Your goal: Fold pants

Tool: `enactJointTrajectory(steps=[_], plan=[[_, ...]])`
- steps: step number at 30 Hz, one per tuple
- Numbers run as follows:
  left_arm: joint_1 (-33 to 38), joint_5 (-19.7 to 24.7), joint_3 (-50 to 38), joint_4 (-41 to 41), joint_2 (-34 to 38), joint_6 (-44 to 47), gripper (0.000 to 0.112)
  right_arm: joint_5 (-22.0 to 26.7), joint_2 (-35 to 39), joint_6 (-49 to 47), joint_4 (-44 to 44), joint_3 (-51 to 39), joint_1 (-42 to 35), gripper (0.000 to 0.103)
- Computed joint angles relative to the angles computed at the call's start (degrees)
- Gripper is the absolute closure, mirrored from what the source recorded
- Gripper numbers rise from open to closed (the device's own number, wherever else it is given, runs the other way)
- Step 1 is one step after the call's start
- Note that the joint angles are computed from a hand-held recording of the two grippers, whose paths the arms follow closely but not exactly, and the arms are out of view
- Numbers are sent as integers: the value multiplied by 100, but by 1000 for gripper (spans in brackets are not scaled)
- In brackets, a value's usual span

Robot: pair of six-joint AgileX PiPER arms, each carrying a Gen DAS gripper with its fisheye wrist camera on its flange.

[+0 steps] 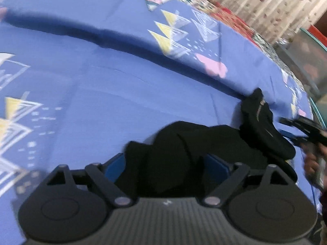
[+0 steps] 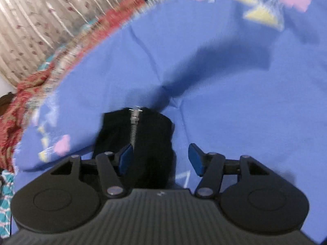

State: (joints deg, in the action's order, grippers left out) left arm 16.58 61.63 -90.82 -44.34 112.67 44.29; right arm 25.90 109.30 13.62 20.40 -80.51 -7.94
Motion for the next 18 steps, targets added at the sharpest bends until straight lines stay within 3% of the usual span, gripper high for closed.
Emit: enactJointTrajectory(steps=[1,2,3,4,6,8,11,15,18], plan=[[-107,-210,119,34,-55,5,34,-21,100,-9,72,-72,23,44],[-240,-530,324,110,-180,49,48,-180,206,-163,194,-125,81,60],[-361,-805,494,204,-296,142,58,-131,230,-139,126,-195,142,76],[-485,-1058,611,391,-396,132,75,20,249,-53,99,-286,172,95],[-546,-1220,758,454,-559,193,87,-201,-173,147,20,61,205,95],[-473,-1376,961,349,-829,254,90,-579,-902,57,205,654,45,96],[-87,-1507,1271,-142,-1301,471,90,-783,-2184,676,-325,1433,-503,96],[661,-1715,1653,-768,-1935,838,90,-452,-3672,1626,-1699,2054,-1618,96],[1049,-1373,1480,-709,-1853,747,90,-161,-4316,1183,-1416,2545,-2693,96]])
